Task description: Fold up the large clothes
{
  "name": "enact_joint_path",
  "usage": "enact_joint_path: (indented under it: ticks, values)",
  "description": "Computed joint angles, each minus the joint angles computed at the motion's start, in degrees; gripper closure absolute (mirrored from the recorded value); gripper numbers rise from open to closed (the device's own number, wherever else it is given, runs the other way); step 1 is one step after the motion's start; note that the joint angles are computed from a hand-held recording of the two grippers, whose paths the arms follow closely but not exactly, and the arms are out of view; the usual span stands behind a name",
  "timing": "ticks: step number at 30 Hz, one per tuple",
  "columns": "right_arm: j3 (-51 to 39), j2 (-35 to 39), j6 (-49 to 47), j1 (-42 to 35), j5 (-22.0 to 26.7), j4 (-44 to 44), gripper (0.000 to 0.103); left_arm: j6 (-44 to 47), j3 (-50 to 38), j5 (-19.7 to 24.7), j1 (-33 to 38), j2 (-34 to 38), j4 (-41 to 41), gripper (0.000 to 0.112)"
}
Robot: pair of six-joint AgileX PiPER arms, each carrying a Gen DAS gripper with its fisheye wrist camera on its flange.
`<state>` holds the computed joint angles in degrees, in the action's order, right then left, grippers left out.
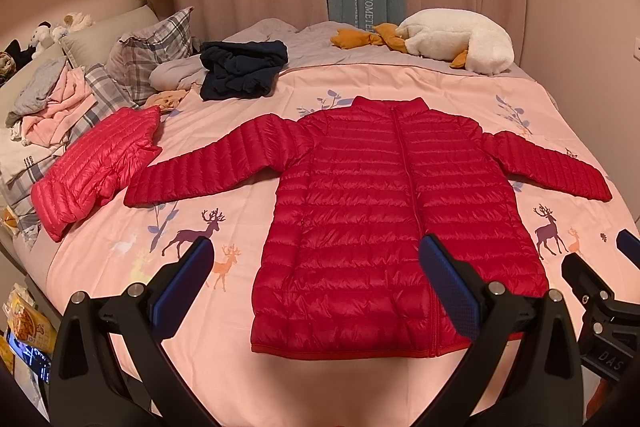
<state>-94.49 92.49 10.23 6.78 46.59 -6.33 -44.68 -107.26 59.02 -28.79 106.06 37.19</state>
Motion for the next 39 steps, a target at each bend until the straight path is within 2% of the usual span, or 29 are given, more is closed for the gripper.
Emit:
enact_joint_path:
  ticks: [9, 15, 20, 22, 26, 28, 30, 31, 34, 36, 38, 39]
  values:
    - [0.4, -0.8, 1.8, 1.6, 0.7, -1.3, 0.002, -0.6, 0.3, -0.1, -0.6, -0.3, 0.8, 0.011]
    - [0.9, -1.0, 1.8, 1.5, 0.3, -1.2, 0.002, 1.0, -2.1, 1.6, -0.6, 0.2, -0.8, 0.011]
    - [0.4, 0.1, -1.2, -0.5, -0.5, 1.5, 0.002, 1.1, -2.2, 1.3, -0.6, 0.2, -1.1, 0.011]
    - [-0.3, 1.0, -4.6, -2.5, -1.4, 7.2, 0.002, 3.0, -2.4, -0.4, 1.0, 0.2, -4.6, 0.011]
    - [0.6, 2.5, -14.9, -8.9, -2.6, 26.2, 0.002, 5.4, -0.1, -7.1, 9.8, 0.3, -18.6, 0.011]
    - [1.6, 3.6, -21.8, -11.2, -4.0, 34.8, 0.002, 4.9, 1.8, -9.9, 14.4, 1.2, -21.1, 0.011]
    - [2.4, 5.3, -30.7, -13.3, -4.3, 45.6, 0.002, 6.7, 3.4, -13.5, 19.2, 2.1, -27.6, 0.011]
    - [1.9, 6.4, -32.6, -13.9, -3.6, 48.6, 0.002, 8.5, 4.6, -16.3, 22.7, 3.0, -32.6, 0.011]
    - [0.5, 10.4, -37.6, -15.5, -1.6, 58.1, 0.002, 11.9, 4.9, -19.6, 29.2, 6.3, -42.6, 0.011]
    - [1.4, 11.8, -41.3, -15.4, -3.6, 63.5, 0.002, 11.0, 4.0, -20.8, 32.4, 8.7, -43.9, 0.011]
    - [1.7, 12.2, -43.0, -14.3, -5.5, 64.5, 0.002, 13.0, 0.4, -22.3, 36.9, 13.0, -48.2, 0.011]
    - [0.3, 13.5, -43.6, -13.9, -4.9, 64.4, 0.002, 14.0, -1.1, -22.0, 38.3, 14.5, -50.0, 0.011]
